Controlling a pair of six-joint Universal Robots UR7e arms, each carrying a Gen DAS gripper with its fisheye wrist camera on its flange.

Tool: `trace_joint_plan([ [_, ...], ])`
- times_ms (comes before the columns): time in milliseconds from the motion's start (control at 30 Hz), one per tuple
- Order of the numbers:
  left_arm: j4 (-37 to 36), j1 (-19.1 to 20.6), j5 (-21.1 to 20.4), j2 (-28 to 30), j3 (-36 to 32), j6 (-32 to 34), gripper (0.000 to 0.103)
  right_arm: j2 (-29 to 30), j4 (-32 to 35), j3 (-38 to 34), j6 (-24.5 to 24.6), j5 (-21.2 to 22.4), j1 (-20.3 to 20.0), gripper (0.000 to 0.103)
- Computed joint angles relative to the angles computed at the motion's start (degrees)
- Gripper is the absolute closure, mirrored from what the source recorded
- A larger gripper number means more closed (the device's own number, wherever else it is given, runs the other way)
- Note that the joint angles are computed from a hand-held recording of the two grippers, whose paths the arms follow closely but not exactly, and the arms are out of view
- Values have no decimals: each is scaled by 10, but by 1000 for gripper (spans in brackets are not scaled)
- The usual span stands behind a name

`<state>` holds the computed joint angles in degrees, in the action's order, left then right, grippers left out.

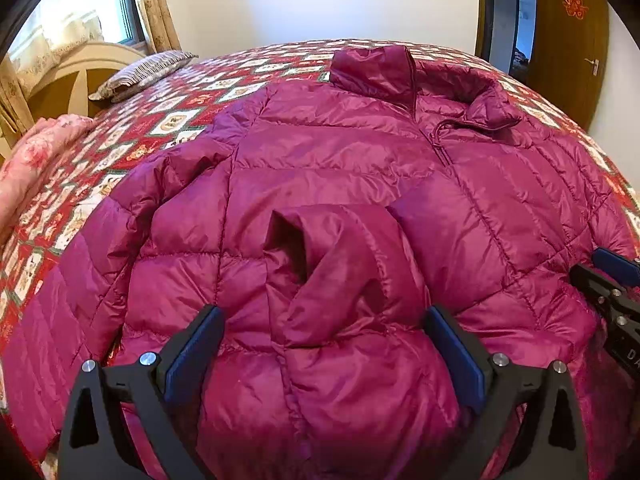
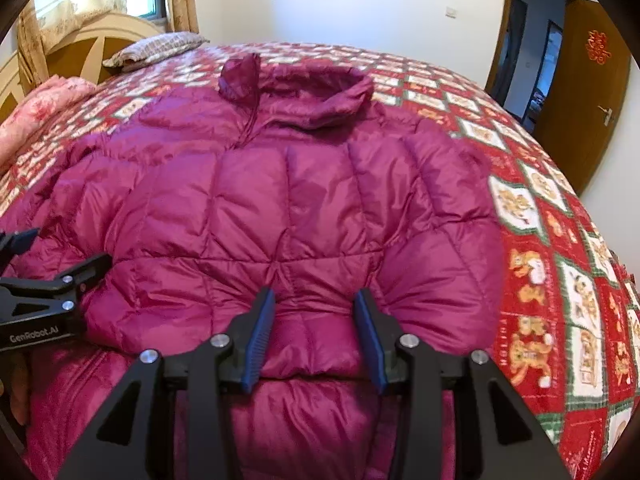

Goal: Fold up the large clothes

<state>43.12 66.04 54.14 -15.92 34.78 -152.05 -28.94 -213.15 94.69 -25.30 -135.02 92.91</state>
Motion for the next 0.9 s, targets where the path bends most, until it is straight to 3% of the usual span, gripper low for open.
trace_joint_plan([
  [167, -10, -4, 11, -55, 55, -2, 2, -17, -81, 50, -6, 8, 22, 30],
  [300, -64, 2, 26, -136, 137, 30, 2, -19, -102, 71, -31, -11, 35, 29],
  [467, -106, 34, -17, -200, 164, 65, 2, -35, -118, 112, -2, -10, 33, 29],
  [667, -68, 94, -79, -195, 73, 46, 3, -34, -155, 128, -5, -2, 39, 29],
  [800, 11, 126, -79, -149, -29, -1, 3, -24, -158, 123, -15, 4, 43, 29],
  [900, 105, 141, -68, -79, -153, -40, 3, -16, -160, 117, -29, 1, 46, 29],
])
